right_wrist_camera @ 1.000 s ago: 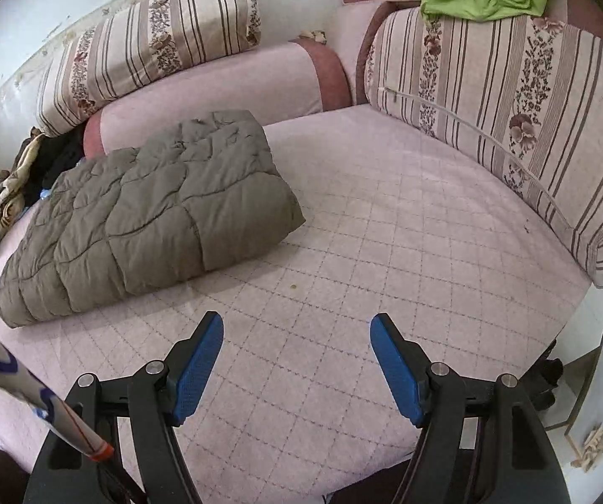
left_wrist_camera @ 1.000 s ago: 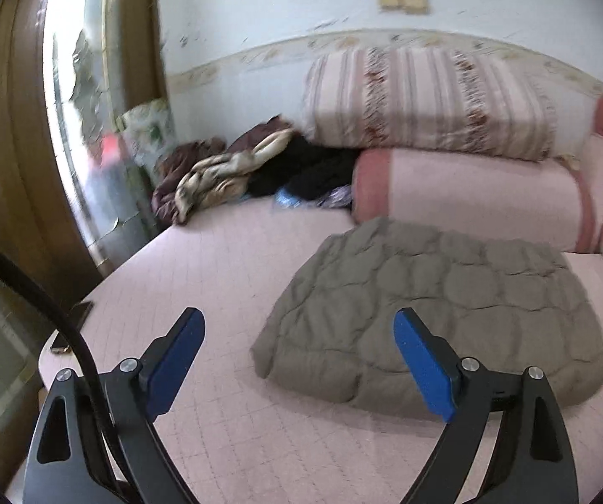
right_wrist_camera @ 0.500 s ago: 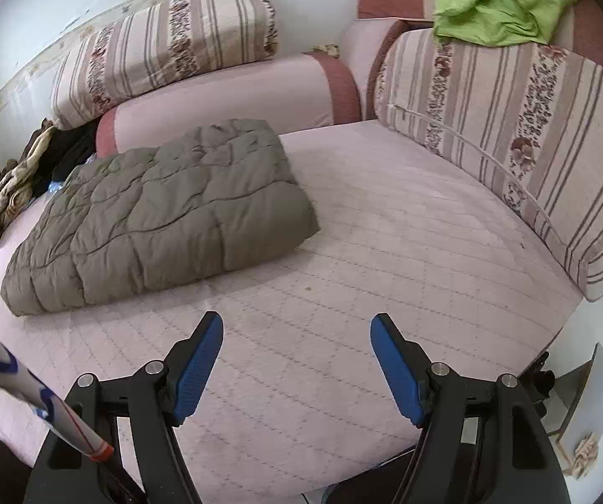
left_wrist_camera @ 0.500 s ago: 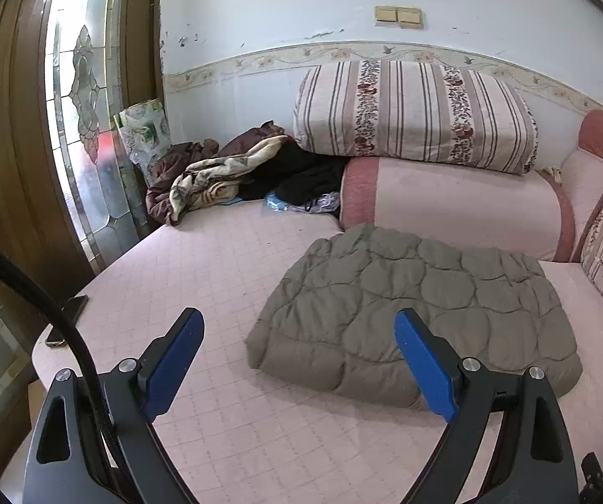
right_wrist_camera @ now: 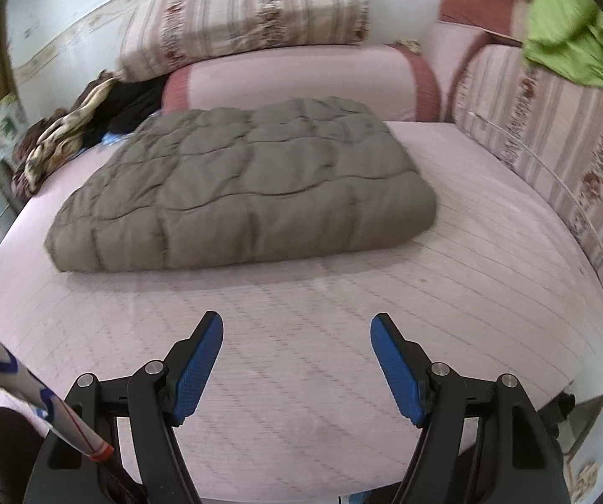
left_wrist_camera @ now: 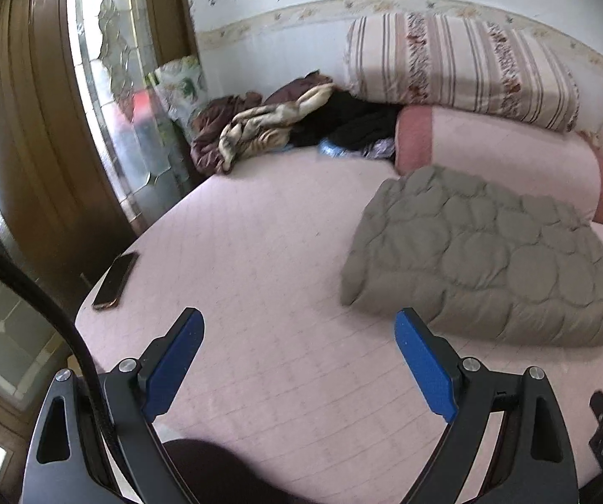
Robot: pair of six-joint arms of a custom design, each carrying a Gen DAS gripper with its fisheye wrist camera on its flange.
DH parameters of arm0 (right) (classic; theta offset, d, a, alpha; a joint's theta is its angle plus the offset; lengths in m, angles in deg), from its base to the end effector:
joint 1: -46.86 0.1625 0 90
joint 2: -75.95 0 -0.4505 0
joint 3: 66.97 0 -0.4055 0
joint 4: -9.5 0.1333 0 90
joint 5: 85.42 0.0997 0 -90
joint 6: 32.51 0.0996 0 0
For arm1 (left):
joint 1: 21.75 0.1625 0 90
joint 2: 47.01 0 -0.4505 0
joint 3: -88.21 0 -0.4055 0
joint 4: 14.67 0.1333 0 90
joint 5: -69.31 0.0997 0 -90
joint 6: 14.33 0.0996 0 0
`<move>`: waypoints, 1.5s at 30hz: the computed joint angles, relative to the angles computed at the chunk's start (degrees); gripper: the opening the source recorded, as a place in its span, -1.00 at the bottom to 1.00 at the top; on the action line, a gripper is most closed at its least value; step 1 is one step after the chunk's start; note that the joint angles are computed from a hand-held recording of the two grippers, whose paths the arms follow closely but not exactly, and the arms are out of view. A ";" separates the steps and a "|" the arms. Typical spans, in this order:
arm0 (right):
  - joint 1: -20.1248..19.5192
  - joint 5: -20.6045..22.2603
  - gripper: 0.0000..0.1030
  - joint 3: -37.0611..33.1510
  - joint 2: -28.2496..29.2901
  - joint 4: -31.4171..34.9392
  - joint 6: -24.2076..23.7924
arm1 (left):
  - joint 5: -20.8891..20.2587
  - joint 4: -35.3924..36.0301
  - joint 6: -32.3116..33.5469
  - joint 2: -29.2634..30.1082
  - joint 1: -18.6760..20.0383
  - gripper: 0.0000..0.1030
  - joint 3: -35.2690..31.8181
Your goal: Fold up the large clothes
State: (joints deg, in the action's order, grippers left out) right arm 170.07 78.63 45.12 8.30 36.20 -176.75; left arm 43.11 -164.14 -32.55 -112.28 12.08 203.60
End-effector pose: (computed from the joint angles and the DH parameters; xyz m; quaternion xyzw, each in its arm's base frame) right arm 0.2370 -0.2935 0.2371 -0.1162 -0.7852 0.4442 0.4156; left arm -0.3362 -0.4934 0.2333 0.2344 0.8142 -0.3735 0.3777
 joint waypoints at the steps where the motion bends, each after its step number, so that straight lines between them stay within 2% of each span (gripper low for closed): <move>1: 0.26 -0.09 0.49 -0.63 0.81 0.27 0.04 | 0.24 1.42 -0.96 -0.76 0.18 0.78 0.45; 6: 0.91 -0.32 0.49 -1.81 2.39 0.53 -0.41 | -0.22 4.96 -4.15 -3.01 0.45 0.78 1.88; 11: 1.13 0.32 0.49 -1.75 2.42 1.66 0.84 | 0.36 4.83 -5.12 -3.46 -0.04 0.78 2.81; 18: -0.65 -0.39 0.49 -0.01 0.17 2.84 4.91 | -3.63 9.04 -6.04 -2.91 0.69 0.78 1.41; 23: -1.62 -1.34 0.49 -0.01 0.12 1.65 3.11 | -4.42 9.73 -6.28 -1.98 0.83 0.78 1.04; 32: -2.34 -2.64 0.49 -0.31 0.63 -2.16 -3.33 | -5.81 10.63 -6.05 -0.92 1.00 0.78 0.36; 38: -2.66 -3.09 0.49 -0.02 0.15 -2.54 -3.48 | -6.09 11.15 -5.88 -0.35 0.70 0.78 0.19; 45: -2.74 -3.26 0.50 0.33 -0.37 -3.07 -3.73 | -8.60 12.71 -6.12 -0.04 0.73 0.78 -0.31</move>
